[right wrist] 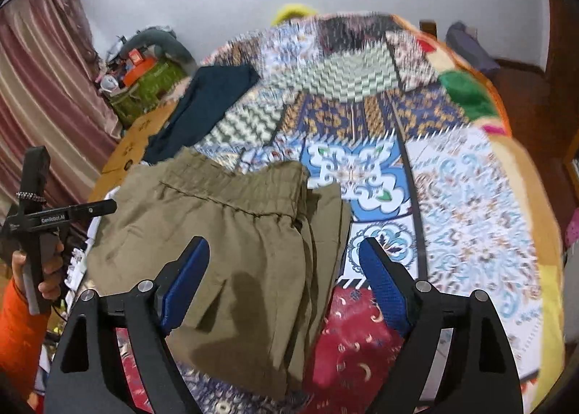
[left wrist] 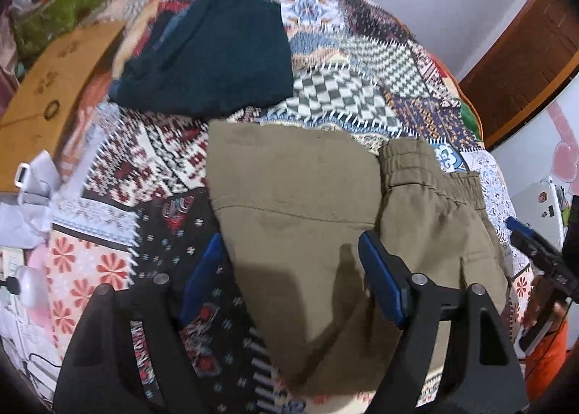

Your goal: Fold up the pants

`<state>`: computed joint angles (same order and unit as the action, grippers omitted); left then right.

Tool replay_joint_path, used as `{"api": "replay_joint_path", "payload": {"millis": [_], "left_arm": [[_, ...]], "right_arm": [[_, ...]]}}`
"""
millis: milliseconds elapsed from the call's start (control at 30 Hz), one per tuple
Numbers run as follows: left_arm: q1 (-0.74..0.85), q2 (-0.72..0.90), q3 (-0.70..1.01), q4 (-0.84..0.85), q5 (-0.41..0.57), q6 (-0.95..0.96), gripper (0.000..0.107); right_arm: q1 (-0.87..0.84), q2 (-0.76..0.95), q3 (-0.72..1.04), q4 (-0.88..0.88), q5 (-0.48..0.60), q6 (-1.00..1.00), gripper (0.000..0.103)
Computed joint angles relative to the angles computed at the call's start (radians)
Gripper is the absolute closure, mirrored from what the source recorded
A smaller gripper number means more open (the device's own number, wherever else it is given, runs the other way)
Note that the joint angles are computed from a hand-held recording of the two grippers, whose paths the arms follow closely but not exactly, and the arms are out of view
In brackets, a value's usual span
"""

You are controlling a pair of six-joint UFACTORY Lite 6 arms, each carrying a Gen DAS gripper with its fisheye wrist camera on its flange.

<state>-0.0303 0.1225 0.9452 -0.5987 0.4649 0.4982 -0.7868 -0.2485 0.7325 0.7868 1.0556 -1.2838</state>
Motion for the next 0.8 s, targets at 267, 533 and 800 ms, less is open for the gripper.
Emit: {"api": "replay_joint_path", "payload": {"millis": [267,533,800], "left_arm": [[-0.002,0.124,0.057,-0.105,0.006,0.102,0.029],[-0.008,0.103,0.046,-0.134,-0.031,0.128,0.068],[-0.083,0.044,0.040,0.064,-0.100,-0.066,0.099]], "right_arm": [[0.073,0.260,0.055,0.002,-0.057,0.065,0.020],[0.129,0.286,0.071,0.005,-0.056,0.071,0.054],[0.173,0.253,0.103,-0.040,-0.044,0.095,0.083]]}}
